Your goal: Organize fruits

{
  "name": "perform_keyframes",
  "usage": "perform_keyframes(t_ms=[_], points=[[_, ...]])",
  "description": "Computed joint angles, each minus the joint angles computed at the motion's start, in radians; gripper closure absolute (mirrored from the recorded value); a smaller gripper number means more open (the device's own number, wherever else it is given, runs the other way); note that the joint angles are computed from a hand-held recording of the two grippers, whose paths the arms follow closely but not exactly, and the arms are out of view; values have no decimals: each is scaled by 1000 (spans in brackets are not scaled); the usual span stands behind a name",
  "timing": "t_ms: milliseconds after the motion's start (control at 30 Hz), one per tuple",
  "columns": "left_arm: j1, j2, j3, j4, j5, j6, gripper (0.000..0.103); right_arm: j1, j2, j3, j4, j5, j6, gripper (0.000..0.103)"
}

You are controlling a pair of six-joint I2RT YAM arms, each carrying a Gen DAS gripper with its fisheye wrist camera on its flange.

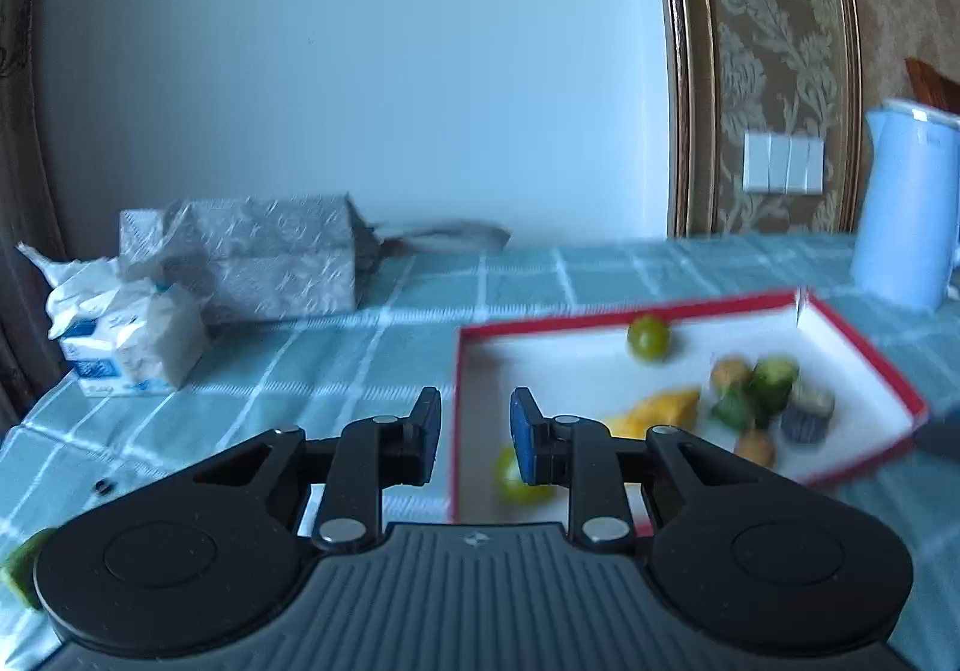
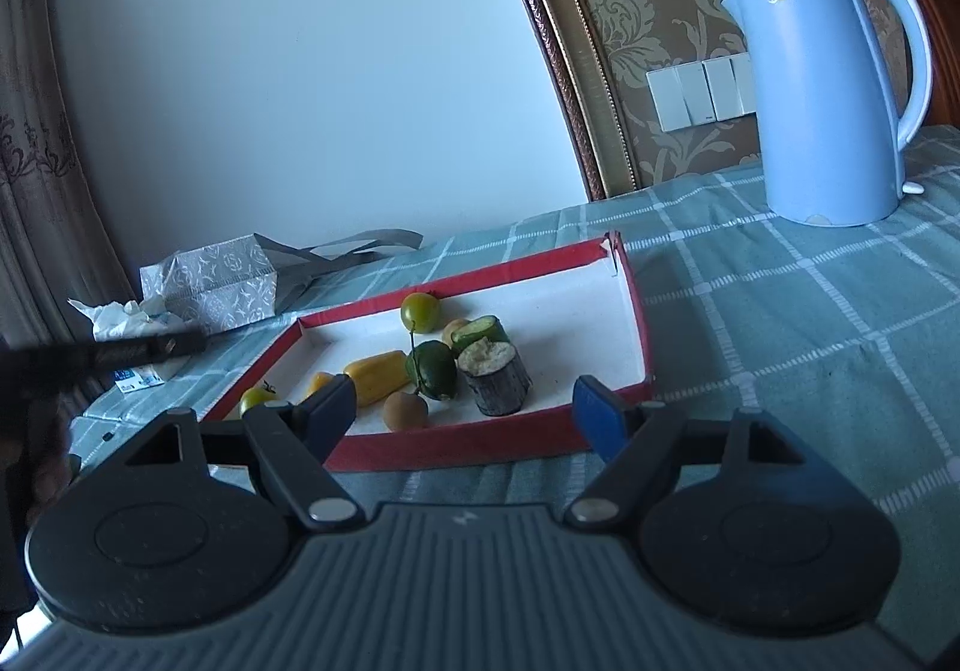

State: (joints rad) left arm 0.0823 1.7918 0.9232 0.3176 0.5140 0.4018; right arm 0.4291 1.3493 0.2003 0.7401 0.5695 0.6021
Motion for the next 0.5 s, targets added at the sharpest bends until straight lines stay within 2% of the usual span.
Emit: perform_keyframes(t_ms=[67,167,233,267,300,367,500], points=[[74,-23,-17,-81,110,105,78,0,-6,-3,9,-6,-3,25],[150,-74,-105,-68,167,202,76,2,-11,-2,9,-17,-10,25],[195,-102,-146,-67,224,224,62,6,-15,2,-4,-21,-11,25],[213,-116,-165,-71,245,230,43,7,-15,5,-10,-21,-11,25],[234,-131,-193,-58,276,243,34,8,-17,7,-18,-18,-11,25],[256,-150,-244,-18,301,273,34,6,-15,12,-32,-18,-7,25],[237,-137,-275,-33,231,334,34,5,-9,17,-41,-12,-3,25]])
